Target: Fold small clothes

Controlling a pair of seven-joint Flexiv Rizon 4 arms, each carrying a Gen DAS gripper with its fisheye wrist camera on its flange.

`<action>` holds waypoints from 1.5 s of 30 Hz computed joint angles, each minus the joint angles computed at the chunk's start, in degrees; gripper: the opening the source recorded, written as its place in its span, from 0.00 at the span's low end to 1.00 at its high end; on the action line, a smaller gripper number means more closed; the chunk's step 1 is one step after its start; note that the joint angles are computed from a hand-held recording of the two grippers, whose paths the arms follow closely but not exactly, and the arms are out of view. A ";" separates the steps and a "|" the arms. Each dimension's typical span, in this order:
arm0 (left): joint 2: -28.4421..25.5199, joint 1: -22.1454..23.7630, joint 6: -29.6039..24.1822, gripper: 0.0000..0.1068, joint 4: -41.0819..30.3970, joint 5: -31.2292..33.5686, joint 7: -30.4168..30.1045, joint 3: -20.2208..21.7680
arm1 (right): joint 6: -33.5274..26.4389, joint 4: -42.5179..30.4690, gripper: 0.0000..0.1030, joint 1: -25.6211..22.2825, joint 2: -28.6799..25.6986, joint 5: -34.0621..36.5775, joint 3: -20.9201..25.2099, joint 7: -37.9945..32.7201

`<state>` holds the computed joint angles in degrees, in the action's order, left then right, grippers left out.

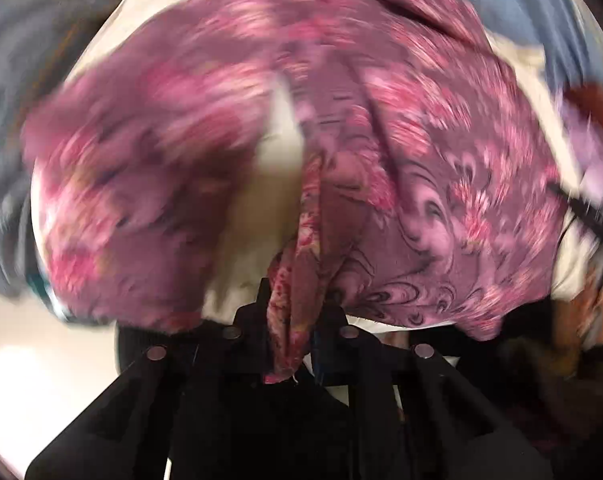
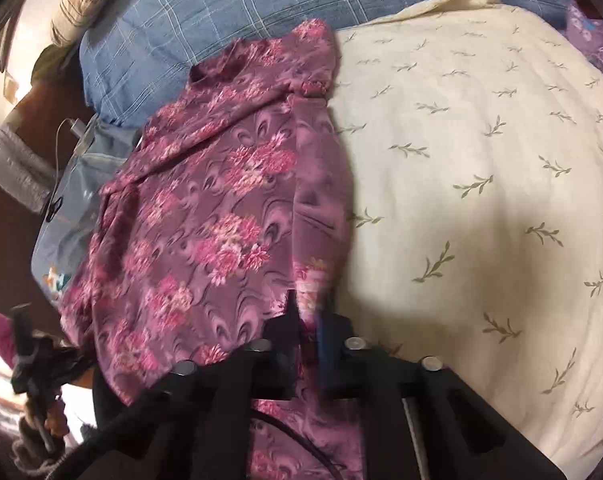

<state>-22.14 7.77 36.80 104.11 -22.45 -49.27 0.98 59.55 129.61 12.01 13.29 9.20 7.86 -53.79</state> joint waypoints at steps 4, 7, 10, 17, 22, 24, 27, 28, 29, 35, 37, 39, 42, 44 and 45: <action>0.09 1.91 -0.87 0.12 -0.11 -0.36 -4.07 1.84 | -2.11 1.59 0.06 -3.55 2.34 -7.85 1.43 4.02; -0.10 3.42 -3.97 0.13 -0.63 -1.72 -4.59 1.56 | -6.92 1.95 0.06 -4.99 2.42 -9.33 0.24 6.94; 2.39 5.58 -7.47 0.13 0.47 -5.40 1.18 0.60 | -6.02 2.02 0.08 -4.67 3.36 -6.72 -0.64 7.27; 7.67 7.61 -4.86 0.67 2.89 -20.68 12.69 1.41 | -3.55 -4.08 0.43 -1.54 0.96 -7.41 -0.59 1.37; 4.19 7.44 1.51 0.68 0.30 -22.29 6.04 1.64 | -4.11 -16.18 0.43 4.97 -9.05 4.58 -1.52 -12.63; 3.28 8.37 1.98 0.68 0.07 -24.30 5.31 1.17 | -6.82 -23.00 0.43 6.33 -14.04 11.22 -0.57 -19.61; 1.02 9.91 0.35 0.69 -1.19 -26.63 4.83 0.19 | -11.63 -33.36 0.43 6.21 -21.64 19.99 2.55 -27.96; -0.20 10.27 -1.89 0.69 -2.48 -25.49 3.76 0.07 | -12.77 -36.64 0.43 6.25 -24.52 20.99 3.45 -28.50; -1.43 10.40 -3.52 0.69 -3.74 -24.15 2.76 -0.04 | -13.27 -38.62 0.43 6.33 -26.47 20.59 4.14 -28.04; -4.81 9.34 -3.52 0.69 -6.24 -19.95 7.13 -1.92 | -15.27 -44.46 0.43 6.77 -33.93 13.85 5.74 -21.33; -5.90 9.44 -4.43 0.65 -7.46 -20.40 7.17 -2.70 | -14.85 -43.11 0.43 6.74 -33.51 11.41 5.87 -20.26; -6.63 9.98 -5.94 0.15 -8.60 -22.25 8.16 -3.76 | -13.48 -42.03 0.43 6.60 -33.42 10.19 5.91 -18.79; -8.91 10.32 -7.43 0.07 -12.72 -23.90 3.15 -4.04 | -12.79 -41.48 0.43 5.98 -32.72 9.51 5.93 -16.47; -8.78 11.34 -4.78 0.07 -14.05 -27.67 1.88 -4.62 | -12.27 -41.35 0.45 5.65 -32.68 8.85 5.68 -14.77; -8.33 12.28 -3.65 0.07 -14.22 -30.66 1.99 -5.22 | -12.24 -41.21 0.45 5.32 -32.37 8.88 5.79 -14.30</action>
<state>-30.47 20.05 33.15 89.89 -53.12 -47.27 -4.24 47.30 88.40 17.33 -19.08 18.07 13.64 -68.09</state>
